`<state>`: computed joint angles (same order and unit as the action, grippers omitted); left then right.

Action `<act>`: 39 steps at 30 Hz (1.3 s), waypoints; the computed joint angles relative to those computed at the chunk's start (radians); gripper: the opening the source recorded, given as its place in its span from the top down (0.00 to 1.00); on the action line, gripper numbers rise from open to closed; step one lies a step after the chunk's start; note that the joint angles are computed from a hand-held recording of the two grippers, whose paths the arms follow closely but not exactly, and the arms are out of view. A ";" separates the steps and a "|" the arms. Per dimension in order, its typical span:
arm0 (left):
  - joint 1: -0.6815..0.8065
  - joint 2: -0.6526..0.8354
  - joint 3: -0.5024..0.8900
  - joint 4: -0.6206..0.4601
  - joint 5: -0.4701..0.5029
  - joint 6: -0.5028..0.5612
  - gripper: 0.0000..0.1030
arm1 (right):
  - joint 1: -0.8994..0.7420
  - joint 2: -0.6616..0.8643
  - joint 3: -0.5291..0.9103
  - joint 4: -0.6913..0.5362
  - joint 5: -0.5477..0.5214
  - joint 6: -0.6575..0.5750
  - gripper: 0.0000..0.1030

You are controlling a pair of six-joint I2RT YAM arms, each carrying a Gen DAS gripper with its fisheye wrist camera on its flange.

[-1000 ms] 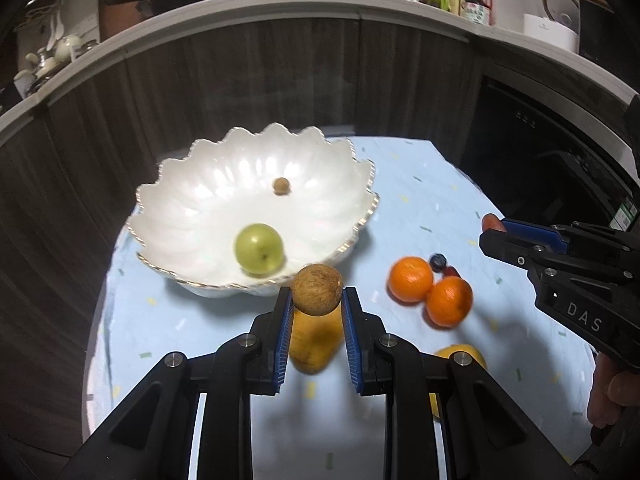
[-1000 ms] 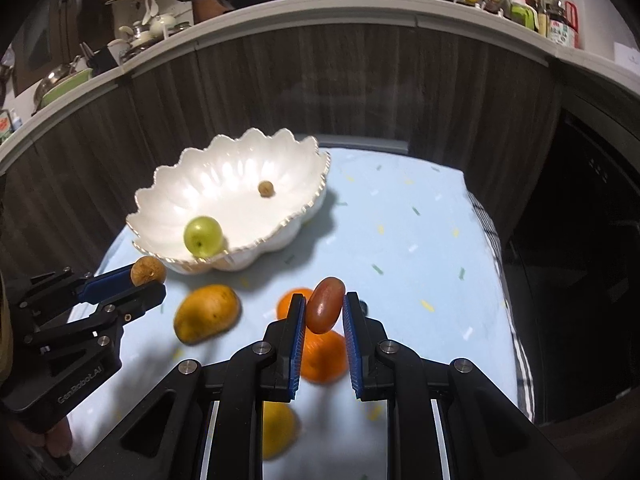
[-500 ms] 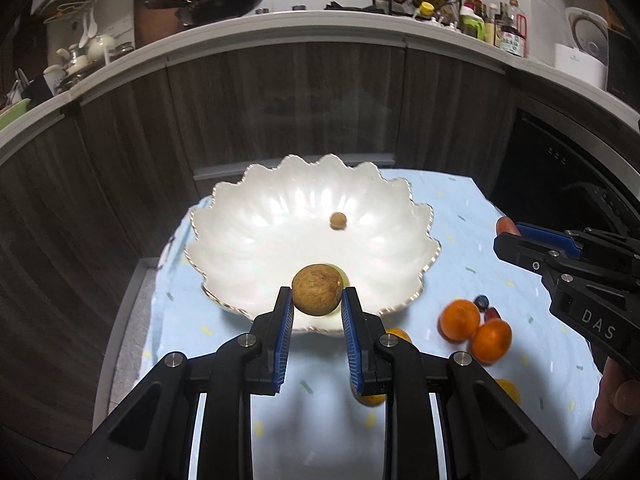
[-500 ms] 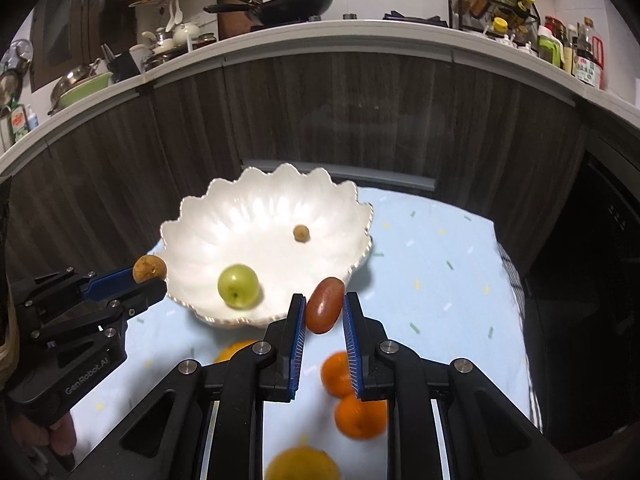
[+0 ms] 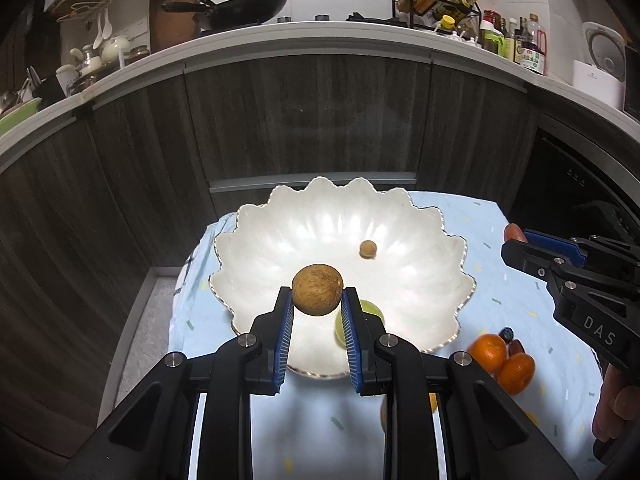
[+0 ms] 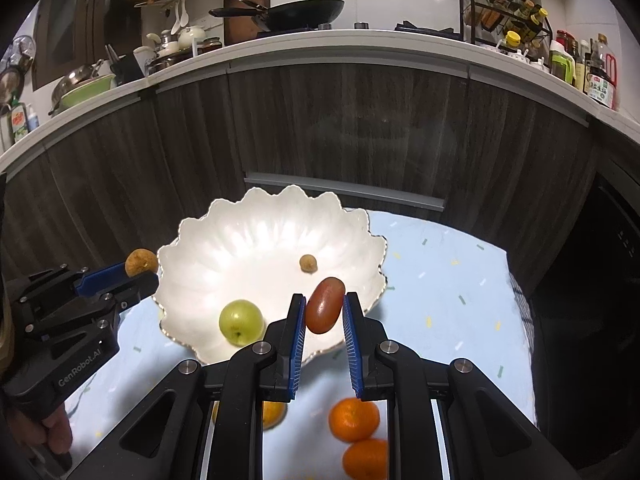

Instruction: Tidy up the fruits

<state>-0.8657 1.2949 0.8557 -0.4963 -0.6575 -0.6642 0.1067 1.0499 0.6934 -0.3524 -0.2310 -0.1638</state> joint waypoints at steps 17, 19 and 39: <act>0.150 0.065 -0.009 0.128 0.070 0.108 0.76 | 0.055 0.188 0.072 0.120 0.049 0.025 0.80; 0.163 0.076 -0.007 0.141 0.076 0.118 0.76 | 0.059 0.205 0.079 0.128 0.053 0.027 0.80; 0.207 0.135 0.012 0.164 0.094 0.138 0.63 | 0.082 0.296 0.115 0.137 0.080 0.030 0.73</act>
